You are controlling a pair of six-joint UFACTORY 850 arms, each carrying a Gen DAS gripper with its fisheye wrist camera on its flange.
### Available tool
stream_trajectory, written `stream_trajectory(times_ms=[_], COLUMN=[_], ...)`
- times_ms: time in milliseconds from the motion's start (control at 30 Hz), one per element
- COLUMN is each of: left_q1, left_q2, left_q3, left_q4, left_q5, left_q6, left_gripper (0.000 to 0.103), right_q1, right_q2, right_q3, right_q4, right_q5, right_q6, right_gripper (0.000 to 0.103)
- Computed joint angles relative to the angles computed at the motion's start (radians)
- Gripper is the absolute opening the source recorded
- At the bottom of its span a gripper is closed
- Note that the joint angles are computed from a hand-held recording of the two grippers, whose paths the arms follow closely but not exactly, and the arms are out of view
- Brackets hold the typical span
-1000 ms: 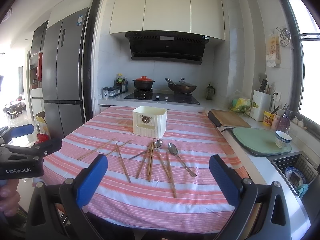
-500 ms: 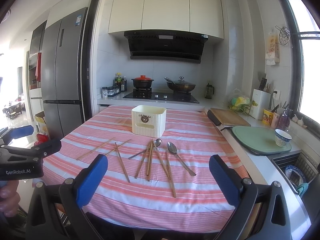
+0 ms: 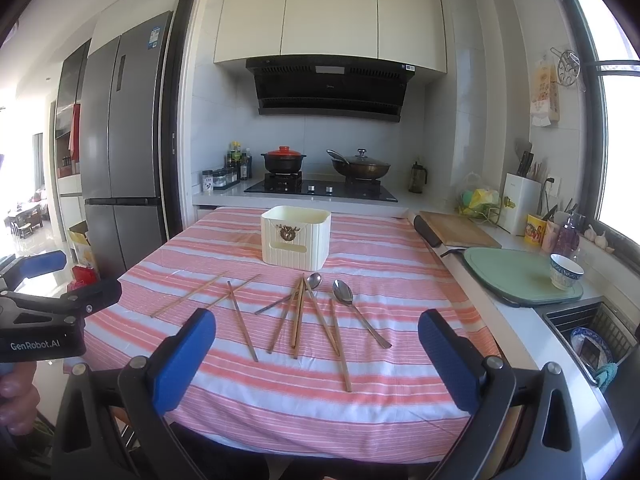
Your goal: Organize utensils
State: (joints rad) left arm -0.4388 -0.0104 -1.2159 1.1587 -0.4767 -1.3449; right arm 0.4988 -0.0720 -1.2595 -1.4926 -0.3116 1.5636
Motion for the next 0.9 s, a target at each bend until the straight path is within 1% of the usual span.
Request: stream_trajectory(times_ms=[700, 800, 900], left_q1=[0.006, 0.019, 0.036], left_q2=[-0.007, -0.013, -0.023], left_q3=[-0.001, -0.008, -0.018], left_q4=[-0.014, -0.066, -0.161], left_q5=[0.012, 0.033, 0.058], left_q6=[0.014, 0.056, 0.14], left_gripper=[0.103, 0.103, 0.103], right_q1=[-0.004, -0.005, -0.009], right_q2=[-0.004, -0.004, -0.006], right_q3=[-0.008, -0.008, -0.01], right_q4=[0.023, 0.04, 0.049], right_q5=[0.002, 0.004, 0.009], right_q6=[-0.02, -0.033, -0.04], right_gripper=[0.103, 0.103, 0.103])
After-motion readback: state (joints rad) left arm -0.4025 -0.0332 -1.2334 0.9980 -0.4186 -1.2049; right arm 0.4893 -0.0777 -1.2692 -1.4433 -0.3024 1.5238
